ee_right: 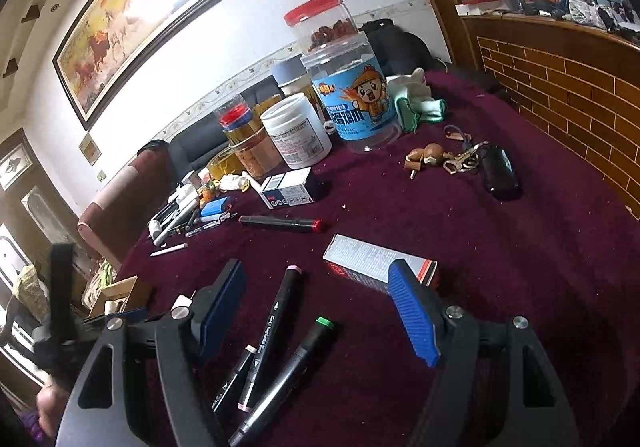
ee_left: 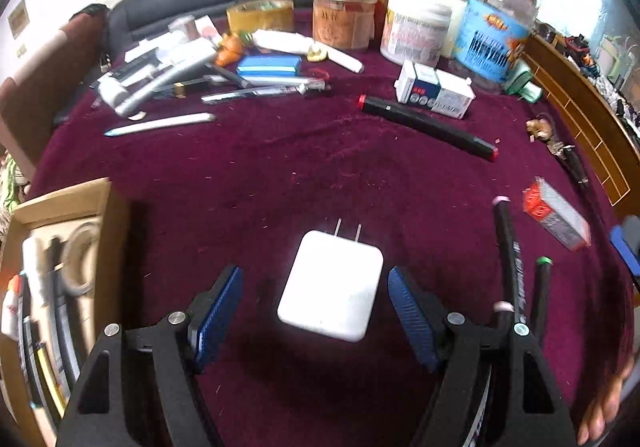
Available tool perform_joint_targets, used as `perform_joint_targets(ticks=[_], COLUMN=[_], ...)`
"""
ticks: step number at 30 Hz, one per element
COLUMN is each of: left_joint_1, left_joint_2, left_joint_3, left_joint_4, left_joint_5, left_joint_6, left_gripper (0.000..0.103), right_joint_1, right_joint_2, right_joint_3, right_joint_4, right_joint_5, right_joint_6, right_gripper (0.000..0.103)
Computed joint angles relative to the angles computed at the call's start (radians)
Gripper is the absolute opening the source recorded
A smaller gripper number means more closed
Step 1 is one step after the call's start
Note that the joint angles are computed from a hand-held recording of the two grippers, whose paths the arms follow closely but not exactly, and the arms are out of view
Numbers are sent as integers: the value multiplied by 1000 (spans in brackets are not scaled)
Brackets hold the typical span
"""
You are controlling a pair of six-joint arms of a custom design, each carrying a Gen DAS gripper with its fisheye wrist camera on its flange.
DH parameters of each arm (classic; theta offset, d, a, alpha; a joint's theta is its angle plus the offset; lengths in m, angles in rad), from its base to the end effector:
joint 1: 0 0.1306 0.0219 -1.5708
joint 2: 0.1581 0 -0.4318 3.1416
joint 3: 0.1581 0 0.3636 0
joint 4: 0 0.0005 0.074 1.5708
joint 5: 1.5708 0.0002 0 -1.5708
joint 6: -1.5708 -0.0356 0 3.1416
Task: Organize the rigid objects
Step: 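Grasp the white charger with the left tool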
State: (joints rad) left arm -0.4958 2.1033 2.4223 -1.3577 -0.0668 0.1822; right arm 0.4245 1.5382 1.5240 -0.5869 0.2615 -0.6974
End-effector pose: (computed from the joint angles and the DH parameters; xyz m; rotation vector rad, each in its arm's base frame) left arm 0.6145 -0.3302 0.4830 0.3847 2.5856 -0.1545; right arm 0.4859 0.2089 0.4924 0.4434 2.1258 0.3659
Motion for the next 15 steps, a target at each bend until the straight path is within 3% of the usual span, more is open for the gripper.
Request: perform_joint_targets(ticks=[3,5,6,7,9,12,15], left_joint_1=[-4,-2,-1,-1,-6,-3,6], left_joint_2=[56,41,28,11,-6,-97,-178], left_joint_3=[68,38,15,-12,-35,-166,-264], left_joint_4=[-47,-16,0,18,18,94,135], left_joint_5=[-18,-17,-9,2,-14,15,83], left_joint_6=[2,15,15,9,-3,-8,9], left_gripper=[79,76,71,54,53,51,51], right_joint_1=[-7,-11,-13,-15,-20,-27,-33], right_joint_2=[0,4,6,7,10,13,21], right_joint_3=[-4,-2,-1,-2,-3,-4,-3], right_joint_4=[5,-3,-7,-8,-10,-18,-27], right_joint_5=[-24,-27,-30,-35,-43,-50,-72], right_joint_6=[-14,-16,-18,-22,-32,-44,-53], right_gripper=[73,73,73,73,73,73,73])
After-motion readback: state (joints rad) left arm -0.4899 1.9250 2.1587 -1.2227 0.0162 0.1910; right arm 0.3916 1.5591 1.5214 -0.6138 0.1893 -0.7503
